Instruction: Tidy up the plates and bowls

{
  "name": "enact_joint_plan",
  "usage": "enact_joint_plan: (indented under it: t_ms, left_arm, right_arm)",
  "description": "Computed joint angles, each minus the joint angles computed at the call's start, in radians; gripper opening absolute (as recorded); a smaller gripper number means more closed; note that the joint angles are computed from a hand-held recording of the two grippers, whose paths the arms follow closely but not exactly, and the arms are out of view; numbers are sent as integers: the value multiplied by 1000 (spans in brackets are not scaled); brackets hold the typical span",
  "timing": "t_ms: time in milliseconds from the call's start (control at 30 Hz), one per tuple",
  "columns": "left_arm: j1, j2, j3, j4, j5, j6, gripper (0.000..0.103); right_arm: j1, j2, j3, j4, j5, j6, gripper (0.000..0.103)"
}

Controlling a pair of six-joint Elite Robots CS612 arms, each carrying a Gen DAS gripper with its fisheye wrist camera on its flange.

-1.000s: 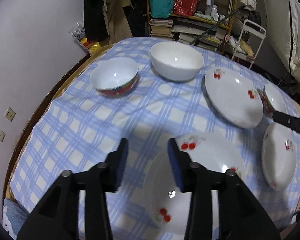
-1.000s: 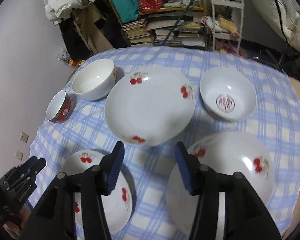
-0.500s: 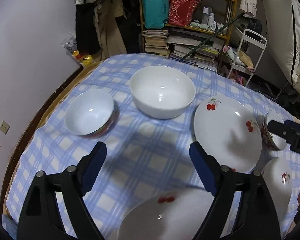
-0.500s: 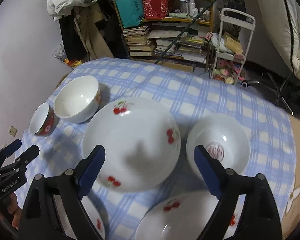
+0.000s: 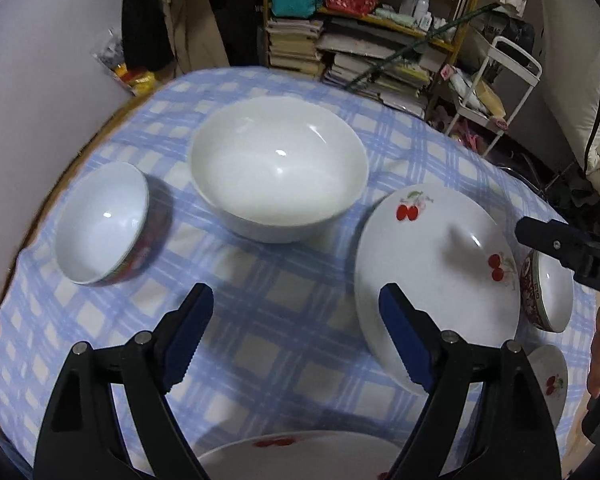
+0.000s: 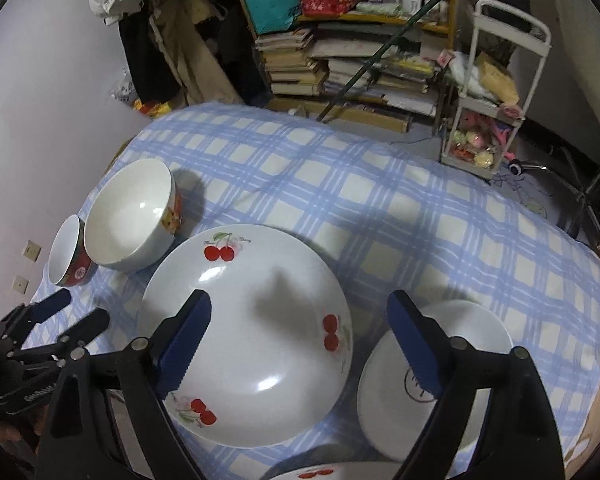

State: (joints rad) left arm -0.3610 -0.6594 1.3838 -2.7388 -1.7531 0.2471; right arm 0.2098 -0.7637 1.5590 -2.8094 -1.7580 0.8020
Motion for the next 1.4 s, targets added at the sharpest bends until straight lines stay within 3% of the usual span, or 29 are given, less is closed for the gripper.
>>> enact_joint_plan:
  t_ms: [167,233,400,567,833,1000,1067,1233,1400]
  left_arm:
    - [-5,12,-12,48,-24,6,84]
    - [-9,14,-11,54,-14,8,84]
    - [-14,22,-9,34,2,5,84]
    - [-14,30,-15,32,-10,28,81]
    - [-10,48,-63,159,-69,17,32]
    - [-14,57,-106,266,-99,28,14]
    - [-20,56,-106,266,-87,30,13]
    - [-12,69,-134,307,-123,-7,13]
    - [-13,57,-111,275,-102,9,14]
  right_arm:
    - [-14,12,-21,57,27,-11,84]
    - [-19,13,-23,74,35,-10,77]
    - [-31,23,-34,102,90,-32,43]
    - [-33,33,-45,129,94,-39,43]
    - [-31,40,-69,199,74,-66,43]
    - [-34,47,-80,226,79,-77,42]
    - [-37,50,-81,223,94,-77,35]
    - [-27,61,-112,279,71,-140,35]
    - [-39,43,-68,196,119,-88,27]
